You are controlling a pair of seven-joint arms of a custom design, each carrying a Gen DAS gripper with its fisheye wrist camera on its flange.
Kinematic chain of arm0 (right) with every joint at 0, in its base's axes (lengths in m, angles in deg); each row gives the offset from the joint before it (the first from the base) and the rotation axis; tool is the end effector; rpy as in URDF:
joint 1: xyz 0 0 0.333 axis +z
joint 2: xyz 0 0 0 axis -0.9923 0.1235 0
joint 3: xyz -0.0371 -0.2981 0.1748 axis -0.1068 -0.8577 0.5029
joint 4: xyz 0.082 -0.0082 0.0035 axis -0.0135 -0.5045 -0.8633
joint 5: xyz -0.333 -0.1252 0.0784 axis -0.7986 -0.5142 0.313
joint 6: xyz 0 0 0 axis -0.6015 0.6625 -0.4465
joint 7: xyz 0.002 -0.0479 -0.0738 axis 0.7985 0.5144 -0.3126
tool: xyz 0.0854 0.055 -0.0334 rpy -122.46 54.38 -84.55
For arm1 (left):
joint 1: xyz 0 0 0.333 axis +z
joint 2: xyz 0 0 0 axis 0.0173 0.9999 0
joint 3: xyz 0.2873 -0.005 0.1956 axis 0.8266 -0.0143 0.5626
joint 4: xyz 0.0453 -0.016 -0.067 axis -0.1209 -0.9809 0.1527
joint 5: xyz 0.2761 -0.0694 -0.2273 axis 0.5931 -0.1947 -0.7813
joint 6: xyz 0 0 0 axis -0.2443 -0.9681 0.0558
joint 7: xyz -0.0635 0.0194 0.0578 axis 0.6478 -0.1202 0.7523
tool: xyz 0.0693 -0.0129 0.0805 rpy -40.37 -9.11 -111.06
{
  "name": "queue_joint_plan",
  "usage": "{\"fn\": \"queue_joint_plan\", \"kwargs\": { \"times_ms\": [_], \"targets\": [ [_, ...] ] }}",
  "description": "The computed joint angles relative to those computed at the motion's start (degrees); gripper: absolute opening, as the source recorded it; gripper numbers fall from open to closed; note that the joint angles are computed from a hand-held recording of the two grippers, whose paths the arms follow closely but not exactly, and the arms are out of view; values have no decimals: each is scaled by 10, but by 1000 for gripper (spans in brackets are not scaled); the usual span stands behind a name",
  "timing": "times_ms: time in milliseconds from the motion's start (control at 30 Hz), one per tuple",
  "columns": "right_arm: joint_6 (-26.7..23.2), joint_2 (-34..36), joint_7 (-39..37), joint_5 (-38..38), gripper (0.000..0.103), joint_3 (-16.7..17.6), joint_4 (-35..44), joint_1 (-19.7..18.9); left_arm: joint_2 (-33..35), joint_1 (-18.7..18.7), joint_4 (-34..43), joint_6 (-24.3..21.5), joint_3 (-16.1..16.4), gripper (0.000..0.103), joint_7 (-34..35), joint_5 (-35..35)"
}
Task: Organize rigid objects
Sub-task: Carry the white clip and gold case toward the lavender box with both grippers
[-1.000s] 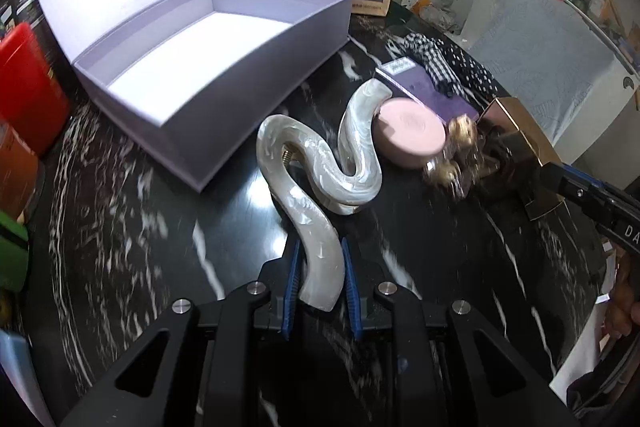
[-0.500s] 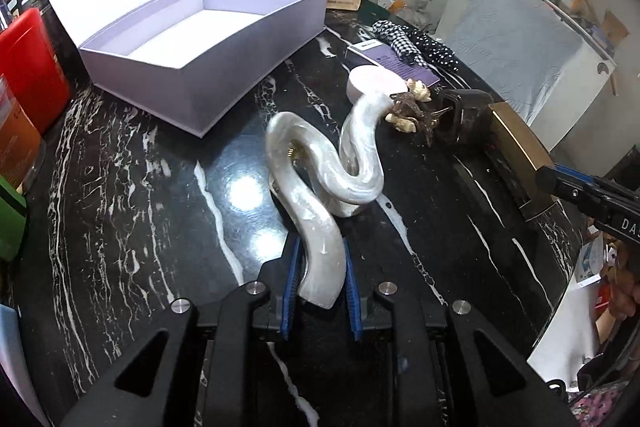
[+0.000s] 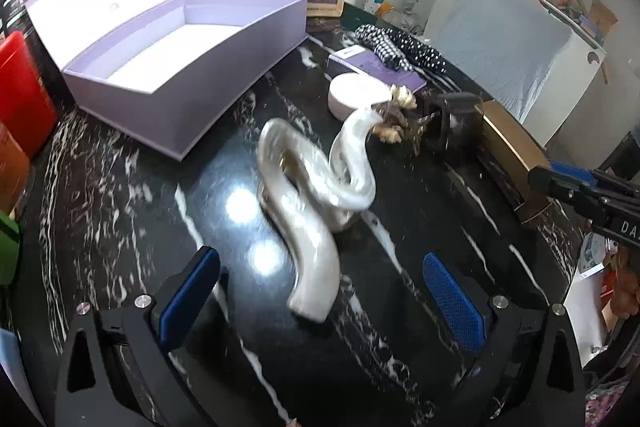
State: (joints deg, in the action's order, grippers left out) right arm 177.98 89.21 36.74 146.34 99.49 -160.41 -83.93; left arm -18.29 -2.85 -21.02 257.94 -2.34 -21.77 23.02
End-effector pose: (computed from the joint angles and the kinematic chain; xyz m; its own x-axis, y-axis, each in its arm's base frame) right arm 0.6254 0.0368 0.2983 0.1385 -0.9768 -0.1635 -0.8115 -0.0173 -0.5841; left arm 0.6349 -0.2154 0.2790 -0.2526 -0.9610 0.1121 -0.8185 0.1505 -0.5544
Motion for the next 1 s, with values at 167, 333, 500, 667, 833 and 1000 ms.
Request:
{"fn": "queue_joint_plan", "kwargs": {
  "times_ms": [167,333,500,667,833,1000],
  "targets": [
    [8,6,5,-9,47,-5,6,7,12,-38,31,14,44,103,-14,17],
    [8,15,26,-33,47,-14,16,17,35,-6,65,7,3,103,8,14],
    [-2,24,53,-61,51,-29,29,27,54,17,95,-32,-35,103,43,-12],
    [6,34,80,-91,56,-40,40,36,60,16,100,-32,-34,84,54,-34],
    [-6,47,106,-116,56,-44,55,35,62,-10,111,-51,-5,62,45,-39],
    [-4,51,147,-144,45,-70,55,58,50,-32,100,-37,25,55,30,-21]
  ]
}}
